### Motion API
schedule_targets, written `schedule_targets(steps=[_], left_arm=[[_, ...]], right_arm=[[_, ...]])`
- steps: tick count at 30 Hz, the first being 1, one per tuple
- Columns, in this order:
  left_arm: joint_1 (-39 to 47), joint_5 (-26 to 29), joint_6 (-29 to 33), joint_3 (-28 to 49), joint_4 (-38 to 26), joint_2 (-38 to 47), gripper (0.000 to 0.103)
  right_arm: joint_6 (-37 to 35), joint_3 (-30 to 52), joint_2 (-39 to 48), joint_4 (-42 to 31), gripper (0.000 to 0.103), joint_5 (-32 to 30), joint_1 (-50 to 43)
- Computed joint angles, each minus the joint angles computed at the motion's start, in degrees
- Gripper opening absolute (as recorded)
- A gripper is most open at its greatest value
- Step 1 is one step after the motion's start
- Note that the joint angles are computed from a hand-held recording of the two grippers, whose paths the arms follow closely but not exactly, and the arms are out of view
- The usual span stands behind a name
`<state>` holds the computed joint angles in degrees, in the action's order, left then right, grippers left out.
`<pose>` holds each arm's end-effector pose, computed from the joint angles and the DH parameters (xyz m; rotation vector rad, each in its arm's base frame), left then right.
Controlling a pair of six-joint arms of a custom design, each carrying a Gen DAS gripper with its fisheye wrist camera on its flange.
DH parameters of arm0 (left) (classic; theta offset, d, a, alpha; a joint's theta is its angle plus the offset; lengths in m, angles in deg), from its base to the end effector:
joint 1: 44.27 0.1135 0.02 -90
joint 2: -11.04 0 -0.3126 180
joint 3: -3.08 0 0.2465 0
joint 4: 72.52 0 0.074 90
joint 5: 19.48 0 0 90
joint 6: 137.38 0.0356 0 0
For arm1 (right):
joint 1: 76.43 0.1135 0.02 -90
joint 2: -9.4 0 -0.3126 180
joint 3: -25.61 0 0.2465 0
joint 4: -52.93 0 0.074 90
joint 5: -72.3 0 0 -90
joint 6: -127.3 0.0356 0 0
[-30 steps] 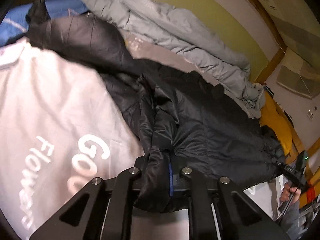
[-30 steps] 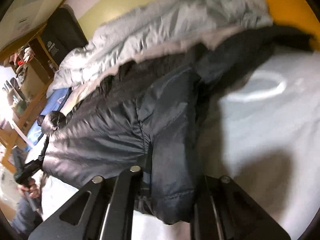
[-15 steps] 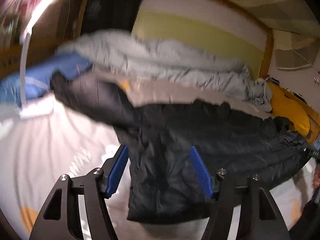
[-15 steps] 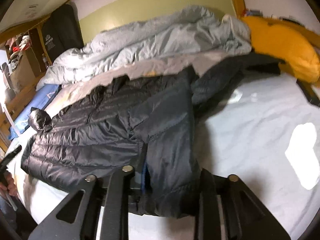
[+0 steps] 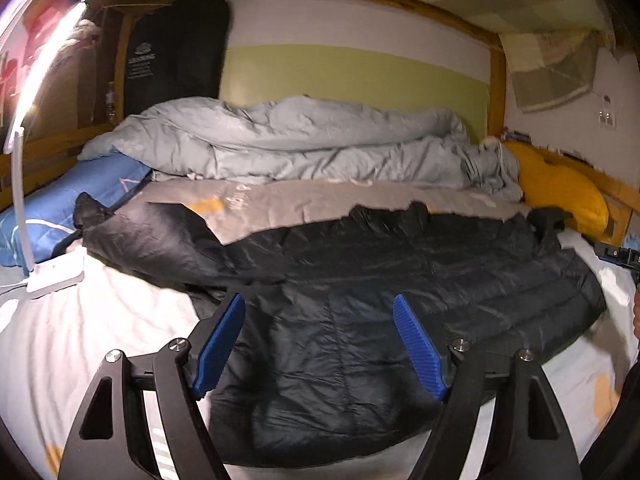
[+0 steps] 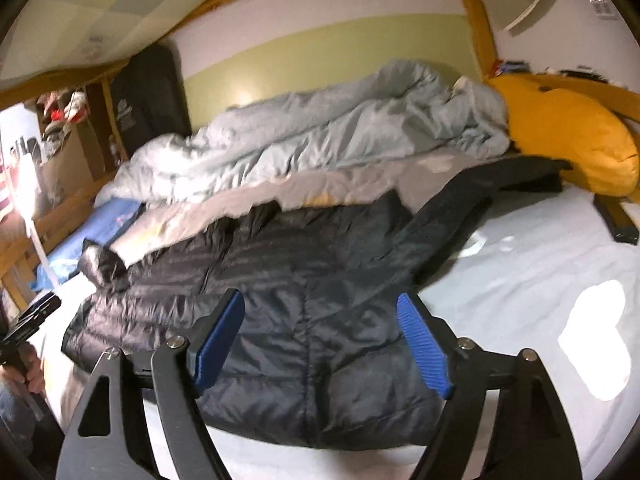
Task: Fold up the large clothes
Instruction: 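Lay the gripped jacket part down and open both tools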
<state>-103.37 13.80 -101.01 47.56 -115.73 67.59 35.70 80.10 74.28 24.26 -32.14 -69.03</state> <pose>0.0985 -0.1066 0.2459 -0.2430 2.0251 0.0779 0.2111 0.0364 0.2837 -0.3111 2.2270 0.3381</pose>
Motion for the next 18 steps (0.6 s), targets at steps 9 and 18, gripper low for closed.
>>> schedule_targets(steps=[9, 18], left_arm=[[1.46, 1.62, 2.74, -0.11, 5.57, 5.94, 0.078], [11.69, 6.94, 21.05, 9.74, 18.50, 10.92, 0.079]], right_arm=[[-0.71, 4.12, 8.95, -7.86, 0.076, -3.83, -2.67], [4.11, 16.53, 10.79, -6.78, 0.076, -15.19, -21.51]])
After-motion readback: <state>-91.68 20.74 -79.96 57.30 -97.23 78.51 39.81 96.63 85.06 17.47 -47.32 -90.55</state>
